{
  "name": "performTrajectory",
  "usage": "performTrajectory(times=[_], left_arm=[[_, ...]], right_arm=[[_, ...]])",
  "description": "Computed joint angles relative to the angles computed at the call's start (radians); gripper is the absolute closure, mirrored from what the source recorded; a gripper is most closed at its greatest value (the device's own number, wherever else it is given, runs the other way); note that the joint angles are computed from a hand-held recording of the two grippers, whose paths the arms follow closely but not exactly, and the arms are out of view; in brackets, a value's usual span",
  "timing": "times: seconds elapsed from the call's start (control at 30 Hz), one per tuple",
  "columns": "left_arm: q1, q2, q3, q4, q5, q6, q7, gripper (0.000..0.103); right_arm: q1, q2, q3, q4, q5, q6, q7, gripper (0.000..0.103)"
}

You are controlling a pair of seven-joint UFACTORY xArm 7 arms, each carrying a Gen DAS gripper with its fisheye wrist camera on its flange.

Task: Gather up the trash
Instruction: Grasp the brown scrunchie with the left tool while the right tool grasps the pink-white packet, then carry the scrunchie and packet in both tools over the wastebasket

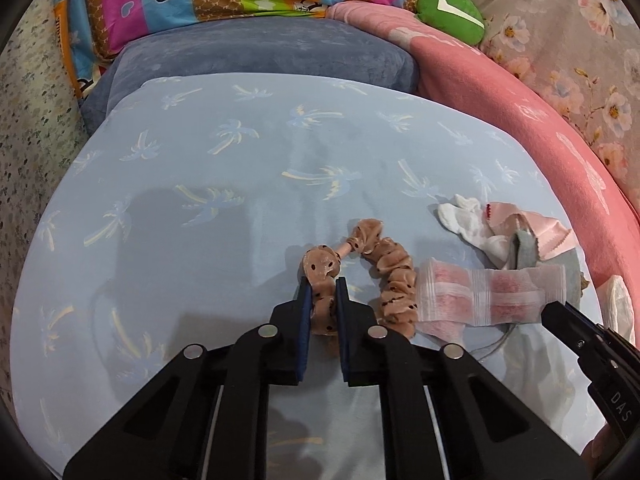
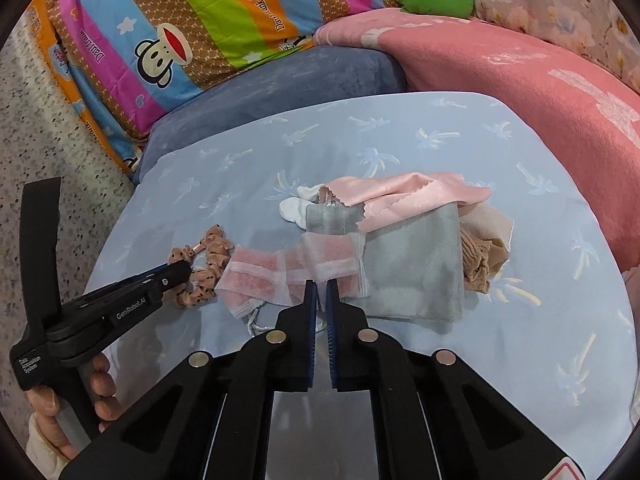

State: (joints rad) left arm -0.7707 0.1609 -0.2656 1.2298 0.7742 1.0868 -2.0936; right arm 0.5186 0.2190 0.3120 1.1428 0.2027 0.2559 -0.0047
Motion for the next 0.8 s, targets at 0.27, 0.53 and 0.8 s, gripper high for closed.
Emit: performTrajectory(times=[0.27,0.53,0.8], left_arm=[[-0.045,0.03,-0.005,0.109,0.053,0.089,0.026,0.093],[-0.117,0.113,0.016,0.305,0.113,0.197,0.11,0.093],[-0.224,0.271,0.088,0.6,0.167,0.264,0.252,0.093]], right_arm=[[-0.043,-0.132,0.035,-0.082,0.205,-0.04,-0.164,0.101],[-0.01,-0.265,-0.046,-0.13,0.387,-0.049,-0.304,0.101],[0.014,-0.393,-0.165,-0.175,0.506,-0.038,-0.404,0.101]])
